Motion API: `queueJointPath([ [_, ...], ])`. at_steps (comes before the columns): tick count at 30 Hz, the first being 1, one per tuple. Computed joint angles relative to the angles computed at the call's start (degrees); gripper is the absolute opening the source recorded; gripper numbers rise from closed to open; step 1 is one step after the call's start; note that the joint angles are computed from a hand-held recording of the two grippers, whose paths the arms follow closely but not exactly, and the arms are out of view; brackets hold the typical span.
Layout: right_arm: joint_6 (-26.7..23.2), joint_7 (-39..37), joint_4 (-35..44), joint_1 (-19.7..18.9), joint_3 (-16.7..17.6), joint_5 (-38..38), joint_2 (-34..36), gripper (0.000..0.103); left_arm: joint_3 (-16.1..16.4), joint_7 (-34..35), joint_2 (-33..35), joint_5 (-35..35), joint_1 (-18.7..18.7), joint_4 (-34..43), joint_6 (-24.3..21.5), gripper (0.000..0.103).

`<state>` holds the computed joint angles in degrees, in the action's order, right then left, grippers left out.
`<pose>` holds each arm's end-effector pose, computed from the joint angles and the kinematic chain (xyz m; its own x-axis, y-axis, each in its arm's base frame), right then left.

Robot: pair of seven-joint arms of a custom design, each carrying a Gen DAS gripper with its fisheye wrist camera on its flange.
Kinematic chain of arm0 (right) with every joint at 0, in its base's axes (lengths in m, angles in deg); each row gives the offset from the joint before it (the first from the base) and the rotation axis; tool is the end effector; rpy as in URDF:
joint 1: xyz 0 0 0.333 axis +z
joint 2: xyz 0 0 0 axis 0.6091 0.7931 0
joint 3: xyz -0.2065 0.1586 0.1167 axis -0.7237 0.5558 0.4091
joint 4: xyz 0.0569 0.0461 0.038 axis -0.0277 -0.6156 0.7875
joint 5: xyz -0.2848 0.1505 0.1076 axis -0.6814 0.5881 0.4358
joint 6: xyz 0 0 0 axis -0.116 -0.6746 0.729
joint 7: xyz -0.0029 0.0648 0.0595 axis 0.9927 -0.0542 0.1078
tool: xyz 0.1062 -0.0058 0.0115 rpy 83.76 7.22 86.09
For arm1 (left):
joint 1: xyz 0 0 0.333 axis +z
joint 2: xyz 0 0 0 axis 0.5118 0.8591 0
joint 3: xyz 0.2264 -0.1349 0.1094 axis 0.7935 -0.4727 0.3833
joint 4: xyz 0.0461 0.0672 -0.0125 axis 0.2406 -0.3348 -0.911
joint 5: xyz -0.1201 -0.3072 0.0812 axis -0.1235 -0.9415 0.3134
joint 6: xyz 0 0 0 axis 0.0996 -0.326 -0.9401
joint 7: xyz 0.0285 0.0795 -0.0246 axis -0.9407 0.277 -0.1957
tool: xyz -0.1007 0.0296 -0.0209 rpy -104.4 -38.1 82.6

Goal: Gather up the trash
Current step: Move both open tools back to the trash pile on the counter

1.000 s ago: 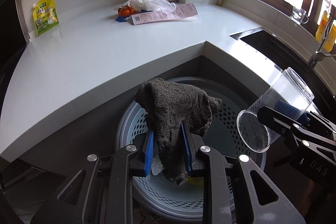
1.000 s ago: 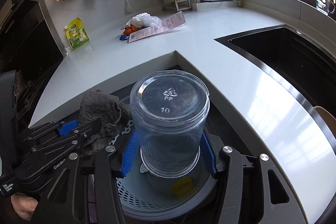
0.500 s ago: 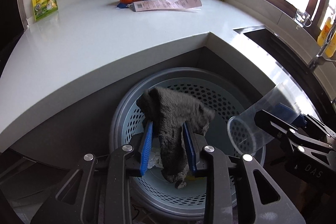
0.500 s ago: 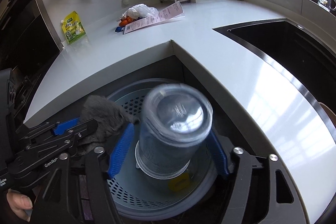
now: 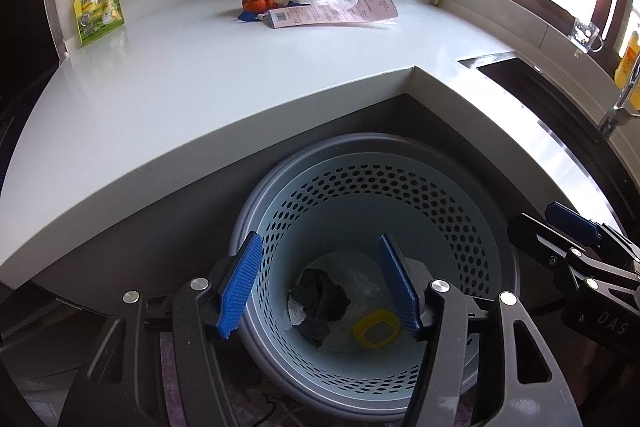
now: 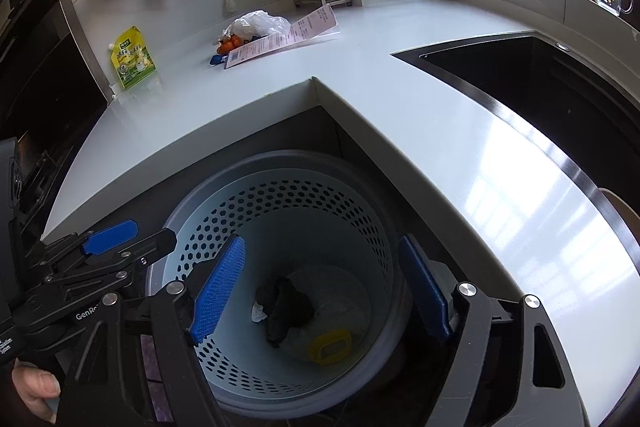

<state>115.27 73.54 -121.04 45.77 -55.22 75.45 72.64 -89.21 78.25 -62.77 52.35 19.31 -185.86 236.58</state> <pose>0.5251 0.0652 0.3824 0.3679 -0.9053 -0.2121 -0.7256 -0.1369 -0.6744 0.4946 -0.2117 0.4135 0.1514 -0.9858 0.0733 -0.7732 -0.1643 -0.6126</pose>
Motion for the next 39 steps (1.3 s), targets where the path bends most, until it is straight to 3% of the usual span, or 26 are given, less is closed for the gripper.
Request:
queueJointPath([
  [8, 1.1, -5.4, -0.3, 0.0, -0.5, 6.0, -2.5, 0.076, -0.3, -2.8, -1.9, 3.2, 0.3, -0.3, -1.6, 0.067],
  [12, 1.6, -5.6, 2.1, 0.5, -1.5, 5.1, -4.3, 0.076, -0.6, -1.6, -3.3, 3.0, 1.1, 0.9, -1.7, 0.071],
  [19, 5.0, -11.6, 13.1, 1.2, -2.0, 10.4, -3.2, 0.08, -1.3, -6.0, -5.0, 12.5, 2.7, 7.1, -4.2, 0.082],
  [25, 6.4, -14.6, 22.6, 0.7, -0.3, 10.0, 1.5, 0.08, -0.9, -7.8, -3.7, 17.9, 3.7, 13.5, -6.3, 0.086],
  [27, 7.5, -17.2, 26.2, 0.4, 0.9, 11.3, 4.3, 0.085, -0.5, -8.7, -2.6, 19.6, 3.8, 15.7, -7.3, 0.088],
  [29, 7.7, -11.9, 29.2, 0.6, 0.9, 5.3, 7.8, 0.085, 0.2, -9.9, -1.0, 21.4, 3.8, 17.8, -8.4, 0.089],
  [32, 3.5, -1.0, 33.4, 0.6, 0.3, -4.7, 12.7, 0.085, 1.4, -8.2, 1.7, 19.2, 4.3, 20.1, -8.4, 0.089],
  [39, -1.9, 12.7, 47.4, 1.3, 0.1, -19.9, 24.2, 0.085, 5.0, -0.7, 9.1, 13.3, 4.4, 29.1, -9.5, 0.089],
])
